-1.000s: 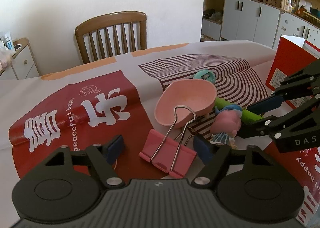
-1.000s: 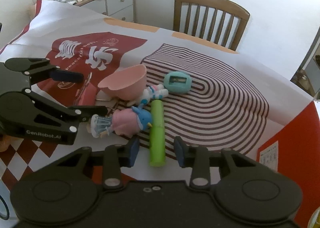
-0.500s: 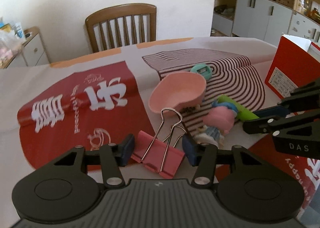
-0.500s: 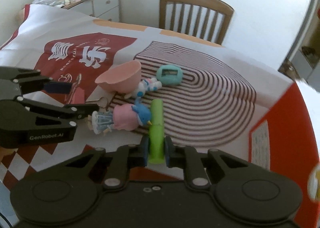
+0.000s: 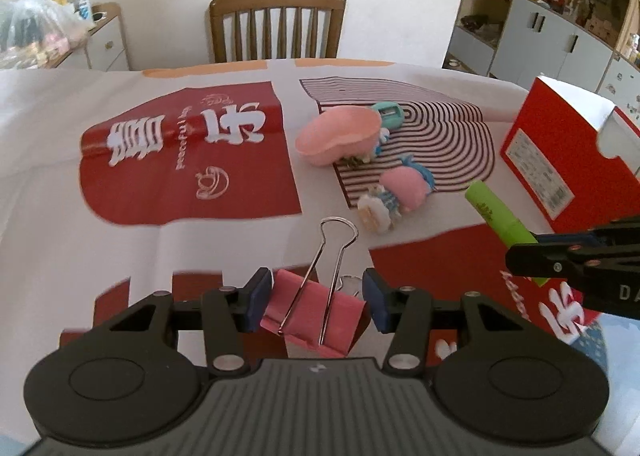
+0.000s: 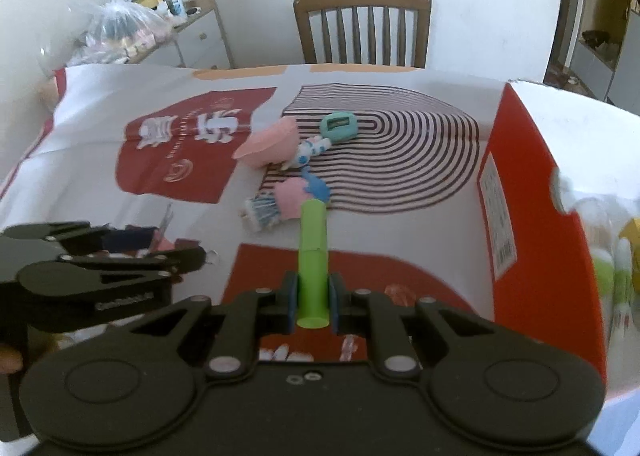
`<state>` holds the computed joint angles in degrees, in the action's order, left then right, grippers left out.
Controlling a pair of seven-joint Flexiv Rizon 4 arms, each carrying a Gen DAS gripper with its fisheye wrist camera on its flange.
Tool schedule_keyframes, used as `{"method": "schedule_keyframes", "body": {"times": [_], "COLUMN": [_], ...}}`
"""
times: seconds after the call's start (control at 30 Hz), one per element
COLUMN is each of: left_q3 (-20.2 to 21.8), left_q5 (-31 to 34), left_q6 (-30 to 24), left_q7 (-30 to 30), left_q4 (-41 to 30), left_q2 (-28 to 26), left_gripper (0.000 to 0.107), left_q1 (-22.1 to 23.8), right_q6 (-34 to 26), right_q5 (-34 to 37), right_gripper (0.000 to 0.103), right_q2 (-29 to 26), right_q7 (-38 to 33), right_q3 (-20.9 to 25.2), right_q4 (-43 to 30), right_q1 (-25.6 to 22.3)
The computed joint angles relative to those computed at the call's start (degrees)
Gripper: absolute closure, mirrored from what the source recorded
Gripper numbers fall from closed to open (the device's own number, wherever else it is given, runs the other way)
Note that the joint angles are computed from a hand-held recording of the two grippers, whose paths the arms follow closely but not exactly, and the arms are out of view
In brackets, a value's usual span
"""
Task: Organize rigid objects
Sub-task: 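Carry the pink binder clip and green stick into the shoebox with both tools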
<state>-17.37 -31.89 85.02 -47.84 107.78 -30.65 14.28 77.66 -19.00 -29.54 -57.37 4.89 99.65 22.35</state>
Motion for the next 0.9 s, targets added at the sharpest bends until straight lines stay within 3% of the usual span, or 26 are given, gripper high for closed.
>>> {"method": "schedule_keyframes", "body": {"times": [0.13, 0.5, 0.77, 0.9], "left_q3": [-1.22, 6.63, 9.20, 9.68], "left_q5": [-1.79, 0.02, 1.62, 3.04], "left_q6": [0.66, 0.16, -2.53, -2.30], "left_q7": [-1.12, -7.87, -11.56, -13.57], "left_q4": [3.91, 7.73, 6.80, 5.32], "left_q2": [3.96, 12.80, 15.87, 15.99], "left_gripper": [0.057, 0.057, 0.057, 0.057], "left_q1": [0.39, -8.78, -14.39, -16.95], "right_q6": [1.68, 4.05, 6.55, 9.25], "right_q5": [0.48, 1.64, 4.34, 2.22], "right_gripper": [0.089, 0.089, 0.089, 0.088], "right_q2": [2.78, 10.78, 15.10, 17.04], "right_q7": [1.53, 2.11, -1.10, 0.32], "right_q3": [-0.05, 1.66, 3.19, 0.19], "right_q4": [2.91, 10.35, 13.77, 16.11], "right_q1": [0.27, -2.79, -6.39, -6.14]}}
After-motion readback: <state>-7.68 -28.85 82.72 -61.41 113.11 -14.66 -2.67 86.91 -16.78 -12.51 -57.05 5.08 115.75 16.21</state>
